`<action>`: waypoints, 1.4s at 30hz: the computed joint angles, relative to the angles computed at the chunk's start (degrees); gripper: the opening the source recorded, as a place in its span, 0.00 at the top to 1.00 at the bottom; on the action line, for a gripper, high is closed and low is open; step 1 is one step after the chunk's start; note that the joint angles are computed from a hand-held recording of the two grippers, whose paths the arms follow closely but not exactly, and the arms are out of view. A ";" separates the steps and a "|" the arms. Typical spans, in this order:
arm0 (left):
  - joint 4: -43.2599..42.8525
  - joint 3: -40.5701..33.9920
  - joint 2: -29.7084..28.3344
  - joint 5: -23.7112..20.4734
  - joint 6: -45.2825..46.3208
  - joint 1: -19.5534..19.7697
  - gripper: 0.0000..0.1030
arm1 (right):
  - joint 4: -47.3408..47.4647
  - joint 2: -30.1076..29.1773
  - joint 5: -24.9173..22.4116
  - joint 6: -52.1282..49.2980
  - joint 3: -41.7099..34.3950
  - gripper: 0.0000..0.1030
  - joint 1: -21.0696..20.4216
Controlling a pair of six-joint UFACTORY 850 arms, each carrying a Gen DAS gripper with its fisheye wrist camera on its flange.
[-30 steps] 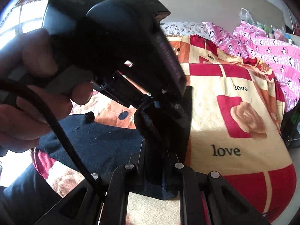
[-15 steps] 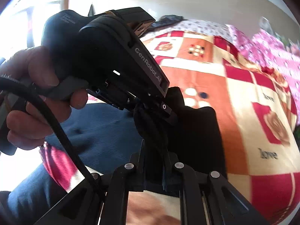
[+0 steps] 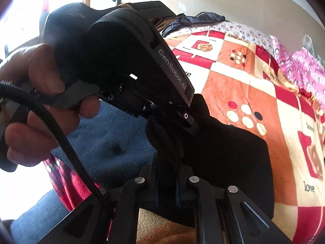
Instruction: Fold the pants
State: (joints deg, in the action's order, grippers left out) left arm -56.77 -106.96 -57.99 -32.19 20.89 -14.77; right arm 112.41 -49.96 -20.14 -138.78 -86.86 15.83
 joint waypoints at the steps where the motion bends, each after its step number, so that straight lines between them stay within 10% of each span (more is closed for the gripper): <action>1: -0.63 0.12 -0.13 -0.18 -0.22 0.21 0.81 | 3.50 0.23 1.39 -3.94 0.59 0.88 0.46; 7: 6.63 5.99 5.91 7.56 -7.89 0.74 0.56 | 5.92 5.58 -6.38 -11.56 8.68 0.59 -1.08; 14: 18.68 7.19 10.03 13.77 -17.96 -2.24 0.56 | -2.57 7.20 -9.49 4.00 7.42 0.57 -5.17; 20: 36.35 0.71 2.98 11.67 -37.08 -5.78 0.54 | -13.47 1.85 0.79 25.50 -3.42 0.57 -9.26; 27: 71.84 8.90 6.19 13.68 -72.70 -9.75 0.58 | -41.23 -10.69 -20.52 49.19 -25.00 0.57 -12.00; 35: 66.44 15.10 9.39 18.24 -73.20 -9.70 0.58 | -62.10 -24.46 -25.45 71.60 -45.09 0.56 -9.44; 42: 77.04 19.91 12.14 20.42 -84.86 -11.07 0.58 | -49.86 -10.70 -21.40 55.03 -25.15 0.56 -11.00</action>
